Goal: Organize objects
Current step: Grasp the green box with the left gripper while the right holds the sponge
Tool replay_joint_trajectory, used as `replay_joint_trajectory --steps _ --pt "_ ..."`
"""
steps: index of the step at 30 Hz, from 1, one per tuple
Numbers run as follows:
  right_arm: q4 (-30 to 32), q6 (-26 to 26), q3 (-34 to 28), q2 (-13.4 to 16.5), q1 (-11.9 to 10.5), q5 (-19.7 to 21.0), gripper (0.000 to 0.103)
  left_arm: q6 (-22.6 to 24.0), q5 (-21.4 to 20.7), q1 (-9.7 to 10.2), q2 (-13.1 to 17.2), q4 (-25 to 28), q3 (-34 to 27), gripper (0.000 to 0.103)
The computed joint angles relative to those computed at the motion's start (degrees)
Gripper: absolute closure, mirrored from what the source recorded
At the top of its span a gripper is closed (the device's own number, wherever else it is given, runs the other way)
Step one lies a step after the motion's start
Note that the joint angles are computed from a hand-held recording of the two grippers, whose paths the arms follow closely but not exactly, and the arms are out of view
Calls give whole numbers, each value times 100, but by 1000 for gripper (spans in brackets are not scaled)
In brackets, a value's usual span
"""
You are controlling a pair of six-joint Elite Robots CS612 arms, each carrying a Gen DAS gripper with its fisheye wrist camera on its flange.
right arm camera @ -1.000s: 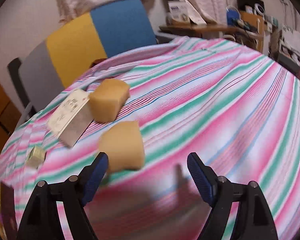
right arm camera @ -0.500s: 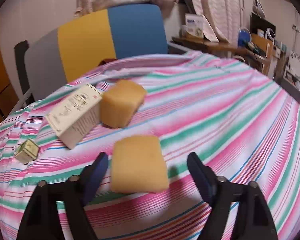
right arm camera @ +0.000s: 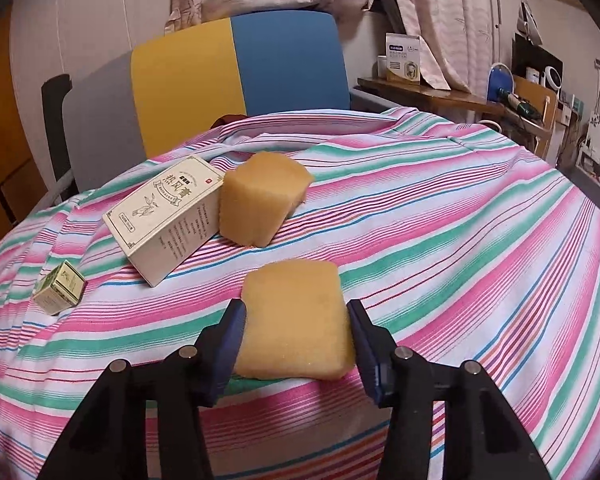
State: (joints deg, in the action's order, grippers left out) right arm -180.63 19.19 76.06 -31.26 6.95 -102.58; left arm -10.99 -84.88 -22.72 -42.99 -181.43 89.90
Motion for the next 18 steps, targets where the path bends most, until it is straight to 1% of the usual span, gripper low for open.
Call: replay_joint_trajectory --steps 1,2,3,4,6,8,10,12,14,15,18 --pt "-1 -3 -8 6 1 -3 51 93 1 -1 72 34 -126 0" --pt "-3 -8 -12 10 5 -16 51 251 55 -5 206 207 -387 0" --pt "-24 -15 -6 12 9 -28 51 325 97 -11 270 324 -520 0" --pt "-40 -16 -5 16 12 -36 51 469 64 1 414 545 -802 0" --pt "-75 -11 -1 23 13 -46 51 634 111 2 614 832 -1172 0" --pt "-107 -17 1 29 21 -82 51 978 64 11 891 1370 -1721 0" --pt "-117 -36 -13 42 40 -158 51 1084 133 8 1096 1646 -2097 0" --pt "-128 -58 -26 52 65 -262 51 1322 131 18 1372 1878 -2571 0" --pt "-143 -73 -30 58 76 -311 51 1393 176 19 1552 2127 -2890 0" --pt "-148 -74 -28 57 75 -314 51 1430 7 40 1610 2180 -2986 0" --pt "-184 -57 -16 60 69 -295 51 1542 -863 129 1670 2401 -3116 0"
